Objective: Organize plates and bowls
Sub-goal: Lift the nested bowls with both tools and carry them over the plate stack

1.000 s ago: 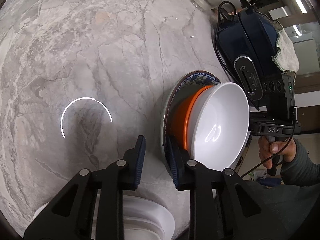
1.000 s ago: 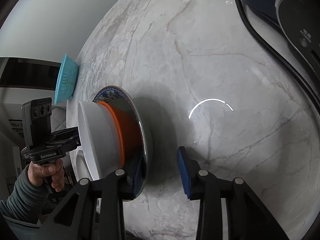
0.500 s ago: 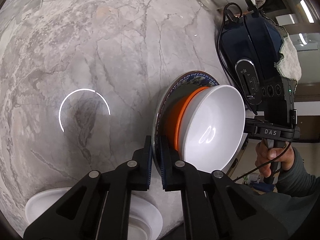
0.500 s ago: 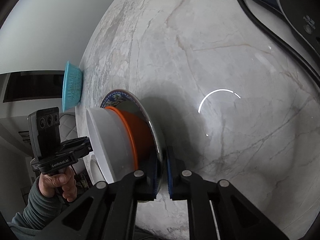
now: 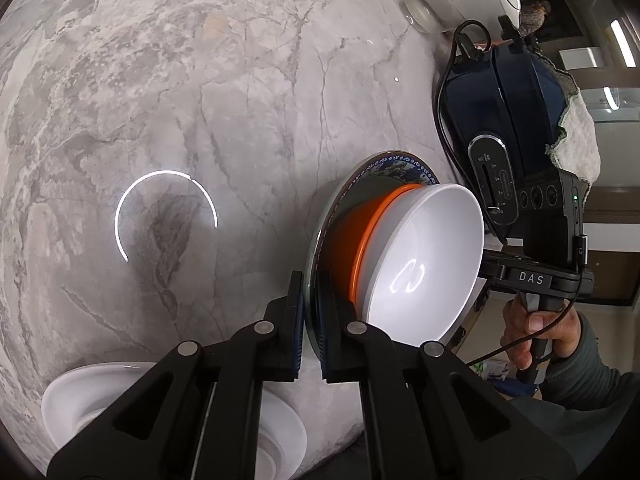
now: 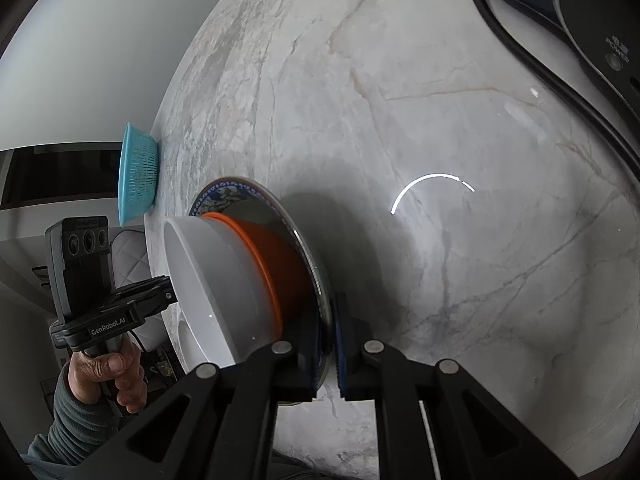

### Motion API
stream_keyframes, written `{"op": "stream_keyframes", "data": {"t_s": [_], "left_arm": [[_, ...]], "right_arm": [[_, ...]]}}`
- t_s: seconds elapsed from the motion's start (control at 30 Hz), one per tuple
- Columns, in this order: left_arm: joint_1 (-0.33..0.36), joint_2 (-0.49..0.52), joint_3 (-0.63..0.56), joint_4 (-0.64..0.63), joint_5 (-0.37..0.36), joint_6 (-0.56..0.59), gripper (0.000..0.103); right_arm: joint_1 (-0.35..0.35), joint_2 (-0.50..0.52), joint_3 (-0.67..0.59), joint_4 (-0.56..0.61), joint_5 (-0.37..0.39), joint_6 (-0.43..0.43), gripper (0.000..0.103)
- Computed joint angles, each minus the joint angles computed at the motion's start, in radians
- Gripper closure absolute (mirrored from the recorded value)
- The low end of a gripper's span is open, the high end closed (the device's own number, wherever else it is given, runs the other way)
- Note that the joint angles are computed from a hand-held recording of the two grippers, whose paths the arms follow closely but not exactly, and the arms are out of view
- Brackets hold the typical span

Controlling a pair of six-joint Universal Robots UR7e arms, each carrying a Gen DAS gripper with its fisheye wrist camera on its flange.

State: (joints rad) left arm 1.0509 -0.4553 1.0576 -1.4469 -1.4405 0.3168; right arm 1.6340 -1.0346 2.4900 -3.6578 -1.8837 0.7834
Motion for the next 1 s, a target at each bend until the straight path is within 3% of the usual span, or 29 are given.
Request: {"op": "stream_keyframes", "data": {"t_s": [0.6, 1.0], "left_arm": [[0.034, -0.099, -0.041, 0.029, -0.022, -0.080, 0.101], [0.110, -0.231, -0.060, 0.034, 0.020, -0.148, 0.101]], "right_arm": [[0.069, -0.062, -0.126, 0.231, -0.007, -0.044, 0.092], [0.144, 0.039, -0.346, 0.451, 0.039, -0.128, 0.092]]}}
